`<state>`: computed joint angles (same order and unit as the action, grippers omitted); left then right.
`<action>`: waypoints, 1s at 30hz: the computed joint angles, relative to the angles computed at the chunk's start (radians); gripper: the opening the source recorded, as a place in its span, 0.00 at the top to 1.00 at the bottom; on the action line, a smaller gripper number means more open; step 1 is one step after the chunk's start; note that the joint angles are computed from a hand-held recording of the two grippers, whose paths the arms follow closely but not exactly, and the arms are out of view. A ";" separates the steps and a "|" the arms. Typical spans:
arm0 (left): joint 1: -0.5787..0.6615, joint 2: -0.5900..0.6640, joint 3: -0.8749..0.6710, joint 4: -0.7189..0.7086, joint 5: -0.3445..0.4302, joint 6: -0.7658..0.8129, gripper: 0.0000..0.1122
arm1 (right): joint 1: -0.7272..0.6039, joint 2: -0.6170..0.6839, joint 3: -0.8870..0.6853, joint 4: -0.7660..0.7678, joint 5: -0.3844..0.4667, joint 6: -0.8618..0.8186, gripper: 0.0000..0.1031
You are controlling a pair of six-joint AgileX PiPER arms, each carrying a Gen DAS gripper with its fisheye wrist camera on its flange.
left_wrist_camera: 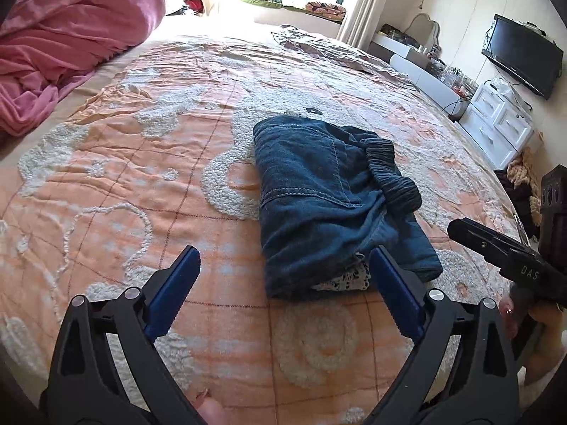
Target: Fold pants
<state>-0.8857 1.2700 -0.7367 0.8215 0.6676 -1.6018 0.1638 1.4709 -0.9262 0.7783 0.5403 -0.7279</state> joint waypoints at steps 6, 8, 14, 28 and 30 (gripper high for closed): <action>-0.134 -0.025 0.009 0.042 0.117 -0.091 0.17 | 0.008 -0.128 0.103 -0.017 -0.038 -0.039 0.10; -0.183 -0.030 0.017 0.055 0.151 -0.139 0.17 | 0.008 -0.177 0.141 -0.018 -0.042 -0.063 0.09; -0.327 -0.031 0.032 0.069 0.246 -0.256 0.17 | 0.035 -0.301 0.220 -0.098 -0.050 -0.016 0.06; -0.536 -0.004 0.031 0.065 0.381 -0.441 0.17 | 0.098 -0.498 0.349 -0.254 -0.052 0.130 0.05; -0.553 0.013 0.025 0.058 0.385 -0.444 0.17 | 0.091 -0.517 0.367 -0.262 -0.059 0.144 0.05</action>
